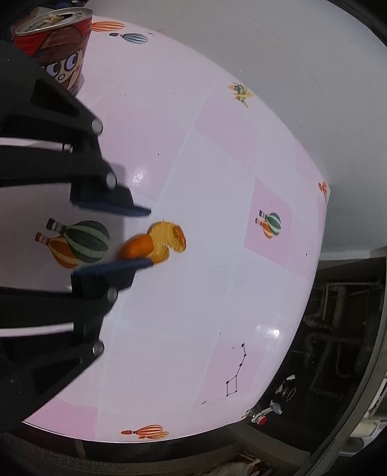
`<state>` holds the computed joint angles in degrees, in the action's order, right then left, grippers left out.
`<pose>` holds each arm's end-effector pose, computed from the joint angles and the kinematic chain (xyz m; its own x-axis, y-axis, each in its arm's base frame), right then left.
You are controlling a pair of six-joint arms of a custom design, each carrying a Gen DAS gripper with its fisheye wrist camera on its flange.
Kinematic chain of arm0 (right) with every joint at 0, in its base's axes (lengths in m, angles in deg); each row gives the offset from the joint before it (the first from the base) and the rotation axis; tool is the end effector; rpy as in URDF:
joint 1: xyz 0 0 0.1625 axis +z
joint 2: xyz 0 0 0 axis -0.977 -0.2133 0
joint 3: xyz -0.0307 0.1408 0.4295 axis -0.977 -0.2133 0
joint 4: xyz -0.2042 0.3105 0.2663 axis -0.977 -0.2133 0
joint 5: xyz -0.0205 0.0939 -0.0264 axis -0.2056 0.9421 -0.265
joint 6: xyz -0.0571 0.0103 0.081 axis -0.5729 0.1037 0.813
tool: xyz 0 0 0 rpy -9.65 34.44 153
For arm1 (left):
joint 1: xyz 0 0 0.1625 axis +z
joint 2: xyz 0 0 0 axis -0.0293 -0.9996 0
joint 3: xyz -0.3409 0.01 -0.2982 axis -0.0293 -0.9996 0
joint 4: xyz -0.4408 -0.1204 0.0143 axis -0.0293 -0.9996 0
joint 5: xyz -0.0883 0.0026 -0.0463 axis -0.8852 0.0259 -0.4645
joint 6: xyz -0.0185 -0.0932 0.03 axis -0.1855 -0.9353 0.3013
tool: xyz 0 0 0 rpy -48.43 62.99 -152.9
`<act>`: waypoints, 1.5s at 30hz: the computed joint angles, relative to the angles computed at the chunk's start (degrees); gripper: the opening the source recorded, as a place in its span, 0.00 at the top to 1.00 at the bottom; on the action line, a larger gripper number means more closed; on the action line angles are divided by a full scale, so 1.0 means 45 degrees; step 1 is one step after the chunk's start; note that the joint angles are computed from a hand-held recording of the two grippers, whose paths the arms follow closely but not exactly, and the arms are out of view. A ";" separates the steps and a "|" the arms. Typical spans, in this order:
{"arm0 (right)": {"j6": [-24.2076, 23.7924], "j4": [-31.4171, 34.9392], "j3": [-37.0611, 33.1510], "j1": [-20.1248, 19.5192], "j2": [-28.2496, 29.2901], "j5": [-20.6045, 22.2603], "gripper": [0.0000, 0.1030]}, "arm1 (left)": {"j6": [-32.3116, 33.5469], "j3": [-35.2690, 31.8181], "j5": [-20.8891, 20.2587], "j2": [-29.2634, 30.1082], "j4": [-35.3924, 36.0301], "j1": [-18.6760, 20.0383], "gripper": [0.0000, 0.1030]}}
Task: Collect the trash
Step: 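Grasp the orange peel with the right tool while the left tool holds the can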
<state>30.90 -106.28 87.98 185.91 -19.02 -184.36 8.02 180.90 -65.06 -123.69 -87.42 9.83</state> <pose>0.2235 -0.4439 0.3507 -0.7676 -0.1882 0.6127 -0.4287 0.8614 -0.2725 -0.3775 -0.2596 0.1858 -0.7595 0.4235 -0.4938 0.6469 0.5722 -0.5042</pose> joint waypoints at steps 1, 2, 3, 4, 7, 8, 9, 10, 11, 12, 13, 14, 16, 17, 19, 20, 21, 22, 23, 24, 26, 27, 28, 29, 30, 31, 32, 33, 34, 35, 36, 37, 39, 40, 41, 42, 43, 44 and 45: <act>0.0053 0.0036 0.0008 -0.0039 -0.0057 0.0075 0.88 | -0.0034 -0.0013 0.0024 -0.0001 0.0060 -0.0040 0.44; 0.0167 0.0160 0.0024 -0.0104 -0.0198 0.0254 0.89 | -0.0057 -0.0042 0.0044 0.0014 0.0134 -0.0062 0.43; 0.0281 0.0270 0.0048 -0.0158 -0.0324 0.0398 0.89 | -0.0049 -0.0076 0.0027 0.0029 0.0206 -0.0064 0.41; 0.0441 0.0407 0.0113 -0.0204 -0.0508 0.0505 0.90 | -0.0018 -0.0108 0.0013 0.0042 0.0252 -0.0058 0.39; 0.0828 0.0787 0.0320 -0.0287 -0.1024 0.0822 0.90 | -0.0014 -0.0250 0.0102 0.0178 0.0437 -0.0090 0.28; 0.1069 0.1013 0.0457 -0.0331 -0.1348 0.1041 0.90 | 0.0072 -0.0306 0.0090 0.0231 0.0466 -0.0051 0.27; 0.1307 0.1201 0.0614 -0.0331 -0.1670 0.1218 0.90 | 0.0174 -0.0395 0.0092 0.0342 0.0517 0.0004 0.25; 0.1496 0.1339 0.0727 -0.0311 -0.1899 0.1313 0.91 | 0.0243 -0.0471 0.0108 0.0442 0.0577 0.0060 0.25; 0.1803 0.1597 0.0910 -0.0283 -0.2285 0.1434 0.91 | 0.0331 -0.0547 0.0099 0.0550 0.0617 0.0128 0.25; 0.2082 0.1839 0.1070 -0.0257 -0.2633 0.1546 0.91 | 0.0423 -0.0584 0.0082 0.0610 0.0603 0.0189 0.25; 0.2471 0.2193 0.1281 -0.0225 -0.3116 0.1687 0.91 | 0.0544 -0.0653 0.0057 0.0738 0.0568 0.0273 0.25; 0.2719 0.2407 0.1420 -0.0172 -0.3421 0.1727 0.91 | 0.0661 -0.0725 0.0013 0.0853 0.0544 0.0352 0.25; 0.3225 0.2961 0.1809 0.0060 -0.4261 0.1717 0.91 | 0.0847 -0.0803 -0.0025 0.1008 0.0465 0.0441 0.25; 0.3406 0.3149 0.1936 0.0181 -0.4513 0.1626 0.90 | 0.0907 -0.0823 -0.0030 0.1082 0.0403 0.0469 0.25; 0.3871 0.3746 0.2206 0.0449 -0.5144 0.1424 0.90 | 0.0959 -0.0900 0.0011 0.1214 0.0367 0.0518 0.25; 0.4004 0.3924 0.2284 0.0545 -0.5311 0.1329 0.90 | 0.0931 -0.0916 0.0026 0.1255 0.0362 0.0511 0.25; 0.4083 0.4147 0.2352 0.0676 -0.5489 0.1174 0.90 | 0.0921 -0.0929 0.0044 0.1283 0.0333 0.0521 0.26; 0.4140 0.4320 0.2407 0.0814 -0.5591 0.0998 0.90 | 0.0918 -0.0942 0.0057 0.1286 0.0324 0.0537 0.27; 0.4182 0.4568 0.2464 0.1024 -0.5691 0.0747 0.90 | 0.0854 -0.0972 0.0080 0.1300 0.0381 0.0522 0.28; 0.4181 0.4673 0.2478 0.1154 -0.5712 0.0608 0.90 | 0.0812 -0.0999 0.0095 0.1307 0.0441 0.0528 0.30; 0.4097 0.4840 0.2512 0.1348 -0.5760 0.0404 0.88 | 0.0690 -0.1059 0.0110 0.1312 0.0657 0.0555 0.32; 0.4019 0.4888 0.2509 0.1406 -0.5766 0.0379 0.86 | 0.0616 -0.1082 0.0100 0.1315 0.0757 0.0572 0.33; 0.3956 0.4885 0.2504 0.1430 -0.5768 0.0383 0.79 | 0.0534 -0.1100 0.0070 0.1313 0.0854 0.0594 0.33; 0.3931 0.4868 0.2498 0.1450 -0.5756 0.0364 0.70 | 0.0372 -0.1146 0.0062 0.1323 0.1034 0.0616 0.33; 0.3900 0.4803 0.2493 0.1496 -0.5728 0.0306 0.65 | 0.0224 -0.1189 0.0075 0.1335 0.1187 0.0628 0.33; 0.3858 0.4712 0.2487 0.1555 -0.5692 0.0234 0.58 | 0.0140 -0.1211 0.0075 0.1333 0.1285 0.0628 0.33; 0.3767 0.4588 0.2481 0.1645 -0.5648 0.0165 0.53 | 0.0052 -0.1251 0.0075 0.1338 0.1419 0.0635 0.33; 0.3657 0.4483 0.2478 0.1704 -0.5610 0.0127 0.51 | -0.0014 -0.1300 0.0080 0.1351 0.1562 0.0639 0.33; 0.3558 0.4390 0.2478 0.1771 -0.5537 0.0064 0.48 | -0.0068 -0.1340 0.0090 0.1376 0.1677 0.0638 0.33; 0.3523 0.4373 0.2486 0.1791 -0.5494 0.0021 0.47 | -0.0128 -0.1412 0.0089 0.1416 0.1871 0.0652 0.33; 0.3466 0.4373 0.2491 0.1784 -0.5428 -0.0018 0.47 | -0.0183 -0.1478 0.0083 0.1455 0.2060 0.0677 0.33; 0.3406 0.4404 0.2501 0.1776 -0.5328 -0.0074 0.47 | -0.0237 -0.1534 0.0079 0.1489 0.2214 0.0698 0.33; 0.3383 0.4500 0.2508 0.1781 -0.5161 -0.0275 0.47 | -0.0398 -0.1655 0.0031 0.1542 0.2526 0.0755 0.33; 0.3374 0.4549 0.2527 0.1793 -0.5053 -0.0426 0.47 | -0.0443 -0.1689 0.0003 0.1558 0.2603 0.0773 0.33; 0.3349 0.4557 0.2556 0.1786 -0.5006 -0.0480 0.47 | -0.0492 -0.1734 -0.0027 0.1577 0.2697 0.0796 0.33; 0.3330 0.4549 0.2580 0.1771 -0.4973 -0.0496 0.47 | -0.0536 -0.1774 -0.0051 0.1590 0.2783 0.0816 0.33; 0.3339 0.4559 0.2597 0.1754 -0.4918 -0.0523 0.47 | -0.0586 -0.1799 -0.0069 0.1599 0.2857 0.0816 0.33; 0.3332 0.4543 0.2603 0.1753 -0.4871 -0.0540 0.47 | -0.0606 -0.1827 -0.0093 0.1609 0.2920 0.0828 0.34; 0.3306 0.4516 0.2626 0.1763 -0.4836 -0.0571 0.47 | -0.0615 -0.1860 -0.0121 0.1616 0.2988 0.0846 0.36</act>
